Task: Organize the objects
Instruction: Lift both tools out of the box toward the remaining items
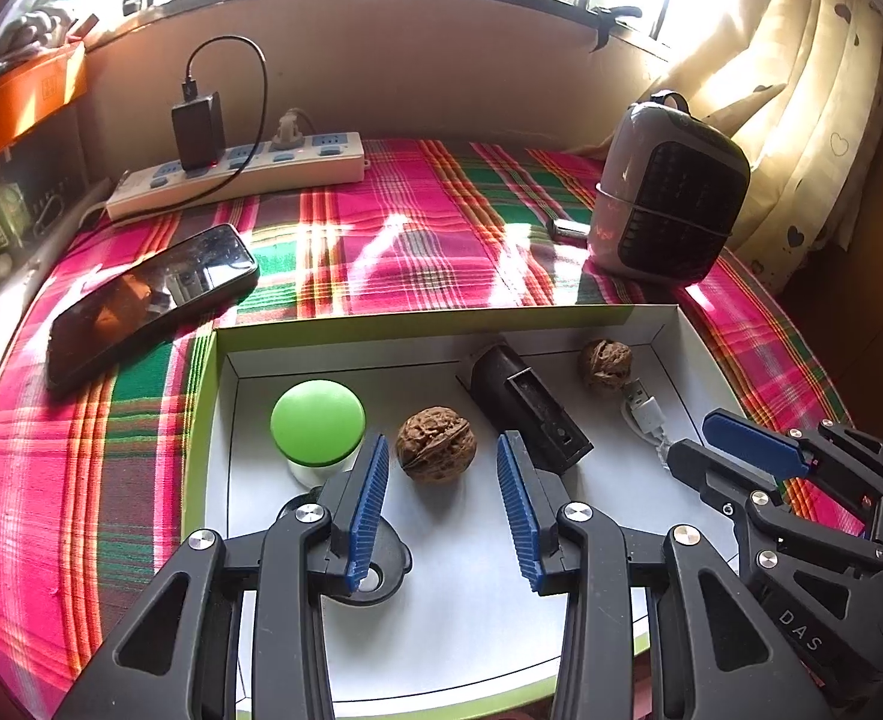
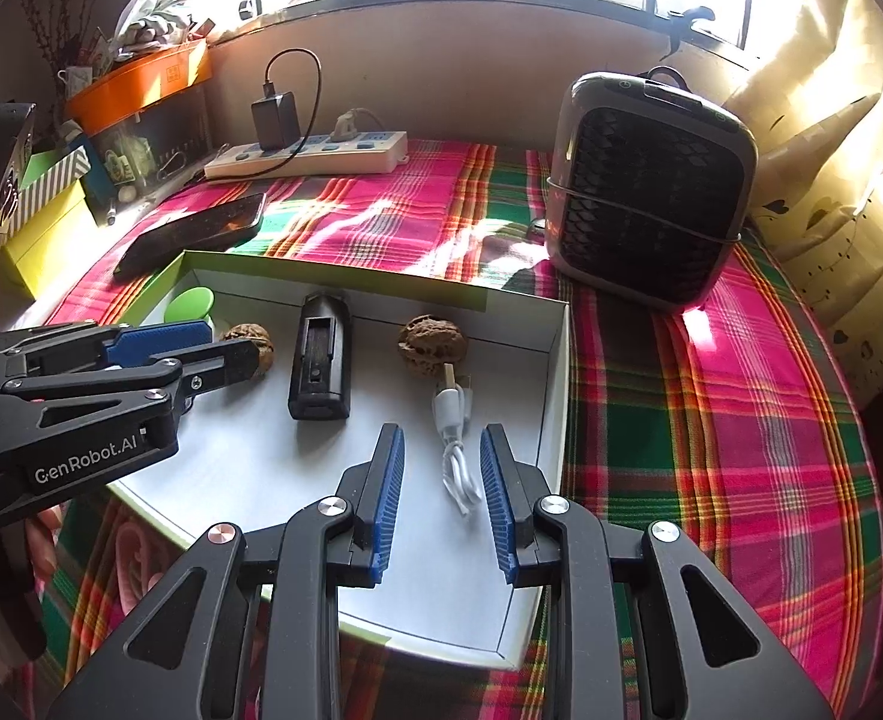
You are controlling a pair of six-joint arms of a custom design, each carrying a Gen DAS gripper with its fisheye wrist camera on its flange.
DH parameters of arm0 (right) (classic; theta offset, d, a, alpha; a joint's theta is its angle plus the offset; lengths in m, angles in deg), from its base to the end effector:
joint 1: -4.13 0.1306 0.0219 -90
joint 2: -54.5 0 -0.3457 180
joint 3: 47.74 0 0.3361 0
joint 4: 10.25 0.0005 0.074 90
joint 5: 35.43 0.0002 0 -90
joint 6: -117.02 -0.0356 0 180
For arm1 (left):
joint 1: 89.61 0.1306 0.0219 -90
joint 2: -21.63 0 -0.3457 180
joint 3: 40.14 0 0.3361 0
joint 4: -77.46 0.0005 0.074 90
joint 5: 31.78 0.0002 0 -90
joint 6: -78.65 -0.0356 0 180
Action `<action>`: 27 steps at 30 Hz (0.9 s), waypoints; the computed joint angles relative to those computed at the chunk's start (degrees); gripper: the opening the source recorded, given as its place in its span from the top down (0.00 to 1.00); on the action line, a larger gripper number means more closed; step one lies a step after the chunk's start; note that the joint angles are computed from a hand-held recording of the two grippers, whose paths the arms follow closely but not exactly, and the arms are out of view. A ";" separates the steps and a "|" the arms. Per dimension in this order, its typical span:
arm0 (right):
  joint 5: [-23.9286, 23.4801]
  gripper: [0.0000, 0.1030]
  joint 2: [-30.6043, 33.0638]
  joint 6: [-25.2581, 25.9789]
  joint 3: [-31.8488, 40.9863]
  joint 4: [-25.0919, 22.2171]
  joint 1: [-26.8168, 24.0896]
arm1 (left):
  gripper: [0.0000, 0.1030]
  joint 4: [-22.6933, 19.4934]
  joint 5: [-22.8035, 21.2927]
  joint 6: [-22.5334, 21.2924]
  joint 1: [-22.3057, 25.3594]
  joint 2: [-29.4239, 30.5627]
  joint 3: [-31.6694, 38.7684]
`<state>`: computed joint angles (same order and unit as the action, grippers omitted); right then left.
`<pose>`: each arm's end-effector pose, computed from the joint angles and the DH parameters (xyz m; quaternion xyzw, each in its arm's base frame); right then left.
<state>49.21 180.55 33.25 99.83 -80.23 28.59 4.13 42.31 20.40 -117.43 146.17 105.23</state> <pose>0.5545 0.2553 0.4513 -0.2632 0.8963 0.0993 0.3428 0.5330 -0.2708 0.4489 -0.0766 0.9357 -0.0444 0.3414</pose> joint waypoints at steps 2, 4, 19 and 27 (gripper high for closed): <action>-0.12 0.73 -0.97 -0.22 -1.32 0.65 -0.02 | 0.65 0.25 -0.34 0.27 -0.27 -0.73 -0.84; -0.17 0.73 -2.11 -0.39 -2.95 1.47 -0.07 | 0.65 0.72 -0.46 0.18 -0.56 -1.66 -1.99; -0.53 0.73 -12.49 -1.76 -17.82 8.37 0.02 | 0.65 7.73 -3.23 3.43 -3.57 -13.27 -17.76; -2.07 0.73 -19.16 -4.07 -27.41 12.14 0.18 | 0.65 13.07 -3.27 6.55 -5.88 -20.94 -29.53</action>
